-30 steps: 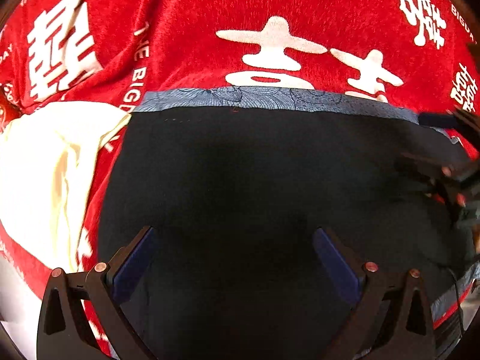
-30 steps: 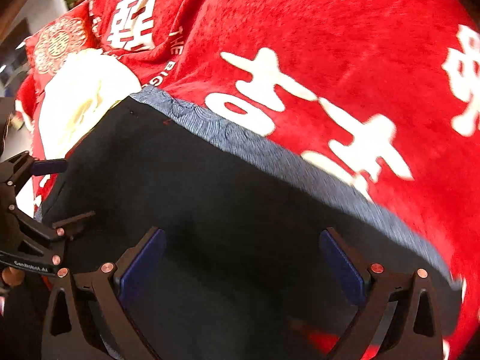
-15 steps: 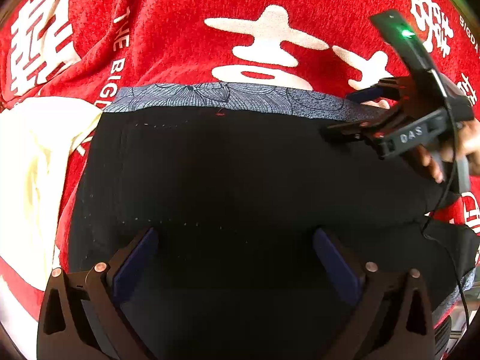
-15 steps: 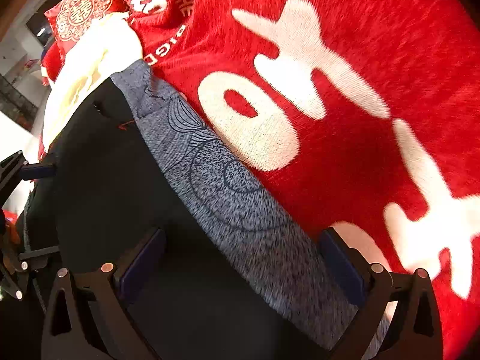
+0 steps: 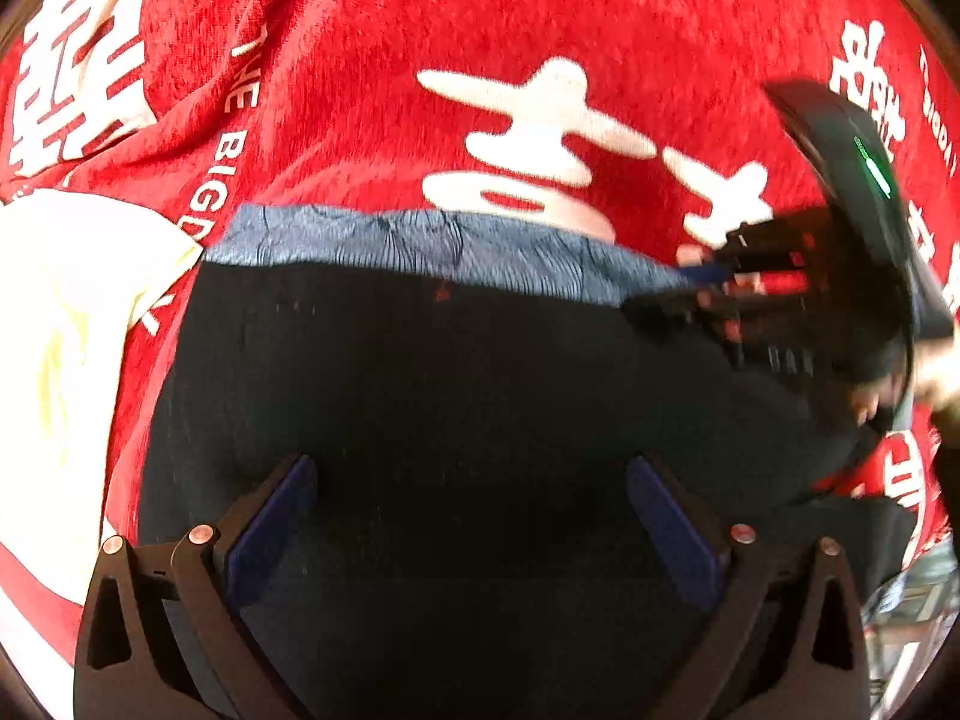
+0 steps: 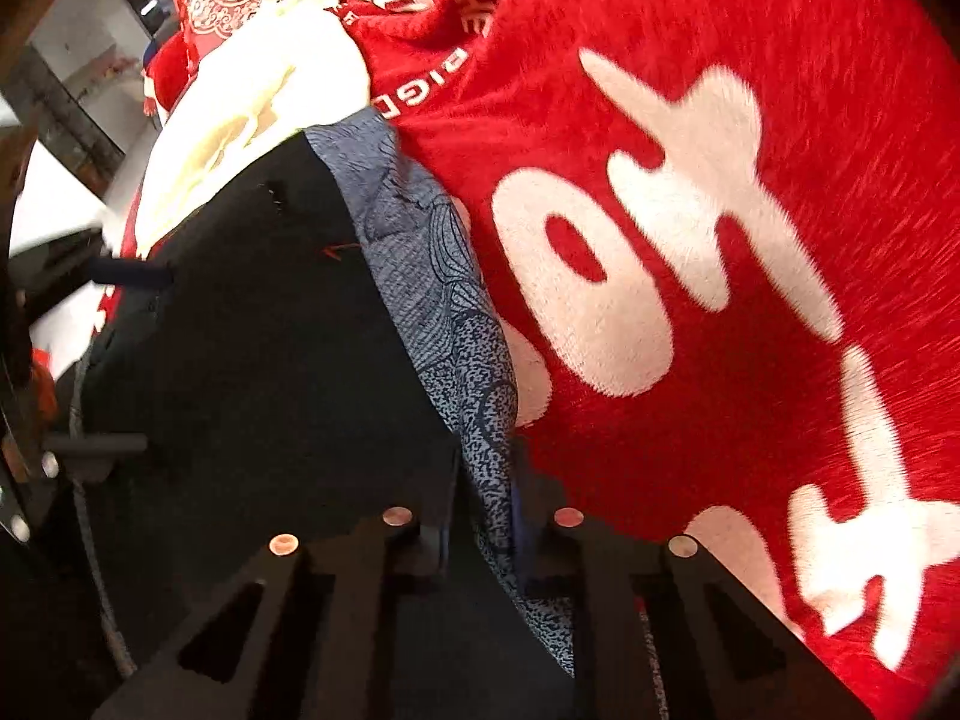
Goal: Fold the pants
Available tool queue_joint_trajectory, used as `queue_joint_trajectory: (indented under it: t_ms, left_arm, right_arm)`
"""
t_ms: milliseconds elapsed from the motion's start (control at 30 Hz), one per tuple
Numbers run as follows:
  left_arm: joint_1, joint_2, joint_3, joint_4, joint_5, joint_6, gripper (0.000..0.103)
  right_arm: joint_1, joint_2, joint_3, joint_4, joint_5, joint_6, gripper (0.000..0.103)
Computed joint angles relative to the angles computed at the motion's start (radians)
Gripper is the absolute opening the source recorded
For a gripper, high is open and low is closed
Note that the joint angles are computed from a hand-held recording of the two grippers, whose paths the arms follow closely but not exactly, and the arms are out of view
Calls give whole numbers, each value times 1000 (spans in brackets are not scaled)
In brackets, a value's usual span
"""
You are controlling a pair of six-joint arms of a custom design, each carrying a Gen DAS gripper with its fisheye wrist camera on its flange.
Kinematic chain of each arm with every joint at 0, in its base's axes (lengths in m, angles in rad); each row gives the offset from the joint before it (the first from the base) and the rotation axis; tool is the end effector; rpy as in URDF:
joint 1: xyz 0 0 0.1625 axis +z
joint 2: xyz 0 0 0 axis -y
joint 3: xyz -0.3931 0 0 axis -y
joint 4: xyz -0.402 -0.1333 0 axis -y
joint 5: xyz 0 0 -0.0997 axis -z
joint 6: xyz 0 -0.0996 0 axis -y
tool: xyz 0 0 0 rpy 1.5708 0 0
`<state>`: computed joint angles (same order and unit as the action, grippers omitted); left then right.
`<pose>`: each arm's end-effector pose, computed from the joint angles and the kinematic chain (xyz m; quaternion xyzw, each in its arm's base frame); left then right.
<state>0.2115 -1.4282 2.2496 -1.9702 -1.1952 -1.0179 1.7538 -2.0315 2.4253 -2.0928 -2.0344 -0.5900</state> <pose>-0.3385 -0.2464 0.1319 0.2017 0.9400 -0.0926 0.2590 0.1431 -0.2855 0.2848 0.3525 -0.9052 0.0147 0.2371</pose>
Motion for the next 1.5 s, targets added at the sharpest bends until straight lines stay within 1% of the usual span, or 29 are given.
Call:
queue_joint_trajectory:
  t_ms: [67, 100, 200, 300, 367, 433, 500, 567, 633, 667, 733, 800, 833, 867, 900, 933, 967, 1067, 1133, 1167, 1233, 1300, 1433, 1467, 1500]
  left_arm:
    - [39, 0, -13, -22, -5, 9, 103]
    - [60, 4, -22, -24, -2, 5, 103]
    - [117, 23, -51, -36, 7, -6, 103]
    - [185, 54, -87, -84, -6, -21, 103]
    - [229, 80, -119, -103, -33, -64, 103]
    - [255, 99, -146, -110, -66, -128, 103]
    - [253, 113, -168, -82, -78, -203, 103]
    - [239, 130, -187, -40, -64, -306, 103]
    - [234, 167, -217, 18, -72, -413, 103]
    - [238, 184, -232, 42, -77, -445, 103]
    - [246, 245, -277, 87, -83, -481, 103]
    - [265, 301, -320, 116, -94, -459, 103]
    - [274, 327, -341, 143, -97, -449, 93]
    - [278, 342, -353, 162, -90, -450, 55]
    - [282, 353, -364, 195, -94, -458, 34]
    - [287, 349, -356, 187, -106, -465, 24]
    - [286, 334, -338, 162, -101, -469, 22]
    - [272, 280, -280, 105, -88, -467, 18]
    - [250, 235, -243, 79, -72, -474, 16]
    - [234, 214, -229, 74, -59, -478, 15]
    - [193, 170, -203, 76, -30, -484, 14]
    - [148, 126, -181, 88, -4, -496, 14]
    - [54, 29, -158, 131, 46, -522, 13]
    - [27, 2, -151, 144, 54, -536, 13]
    - [1, -21, -143, 156, 61, -554, 13]
  right_arm:
    - [62, -39, 28, -37, -33, -4, 14]
    - [79, -50, 32, -44, -42, -1, 14]
    - [165, -111, 82, -114, -92, 15, 14]
    - [218, -115, 113, -173, -131, 28, 14]
    - [263, -105, 137, -216, -175, 27, 14]
    - [300, -90, 152, -251, -209, 29, 14]
    - [321, -74, 164, -294, -233, 19, 14]
    - [324, -79, 169, -311, -233, 12, 14]
    - [320, -88, 170, -312, -231, 9, 14]
    - [319, -84, 171, -318, -234, 4, 14]
    - [326, -82, 177, -320, -243, 3, 14]
    - [330, -84, 180, -310, -242, 8, 14]
    - [331, -88, 181, -302, -238, 11, 14]
    - [333, -92, 182, -297, -235, 15, 15]
    - [333, -98, 182, -291, -229, 17, 15]
    - [334, -104, 184, -288, -226, 18, 15]
    - [336, -107, 186, -293, -225, 17, 14]
    - [318, -112, 186, -320, -206, 0, 14]
    - [316, -116, 179, -313, -194, 17, 13]
    - [324, -117, 177, -305, -198, 29, 11]
    - [340, -122, 175, -291, -205, 47, 10]
    - [382, -130, 171, -263, -224, 88, 9]
    - [461, -169, 159, -194, -242, 200, 7]
    - [466, -175, 160, -191, -242, 209, 7]
    - [493, -188, 156, -160, -249, 248, 7]
